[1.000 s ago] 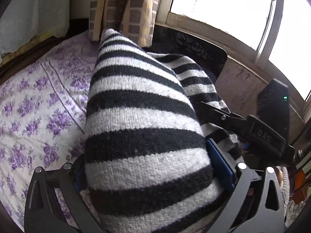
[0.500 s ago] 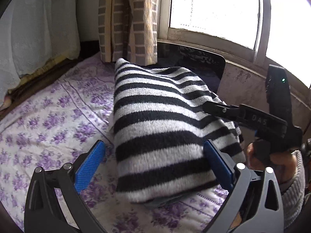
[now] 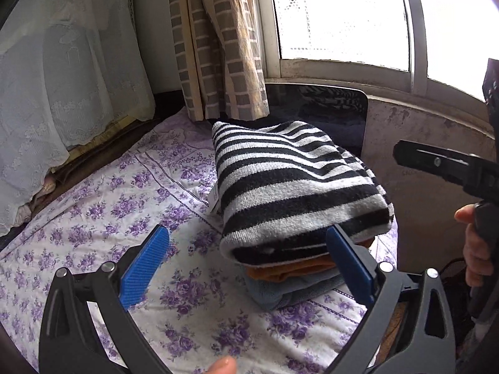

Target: Fold small clothes

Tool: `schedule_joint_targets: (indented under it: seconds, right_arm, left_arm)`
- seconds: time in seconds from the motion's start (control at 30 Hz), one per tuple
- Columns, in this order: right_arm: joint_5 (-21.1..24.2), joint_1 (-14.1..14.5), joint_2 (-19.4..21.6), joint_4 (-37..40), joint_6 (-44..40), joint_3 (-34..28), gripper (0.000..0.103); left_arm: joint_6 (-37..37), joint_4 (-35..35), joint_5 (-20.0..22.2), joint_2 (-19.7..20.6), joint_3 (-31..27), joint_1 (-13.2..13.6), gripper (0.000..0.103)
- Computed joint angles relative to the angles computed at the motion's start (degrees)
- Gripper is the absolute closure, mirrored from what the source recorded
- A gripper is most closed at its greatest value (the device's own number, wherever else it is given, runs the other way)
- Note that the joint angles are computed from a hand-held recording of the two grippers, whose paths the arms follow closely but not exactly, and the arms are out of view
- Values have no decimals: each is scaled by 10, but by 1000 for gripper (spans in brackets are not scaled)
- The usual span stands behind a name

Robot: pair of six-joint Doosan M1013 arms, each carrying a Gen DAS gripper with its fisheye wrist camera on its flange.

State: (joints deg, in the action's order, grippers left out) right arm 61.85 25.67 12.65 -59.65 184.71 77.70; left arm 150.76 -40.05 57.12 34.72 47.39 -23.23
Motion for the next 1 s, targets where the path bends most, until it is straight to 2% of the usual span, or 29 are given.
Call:
schedule_joint_targets:
  seconds: [0.13,0.47,1.0]
  right_arm:
    - [20,13,4,-2,-16,-12,4]
    - [22,36,5,-19,-33,-22,4]
    - [7,38,-5,-27,-12,-2,4]
  left_arm:
    - [3,-2,-13,-14,17,4,5]
    - [-3,-4,-14,-32,31,10,5]
    - [-13,7,-6,-34,31,4,5]
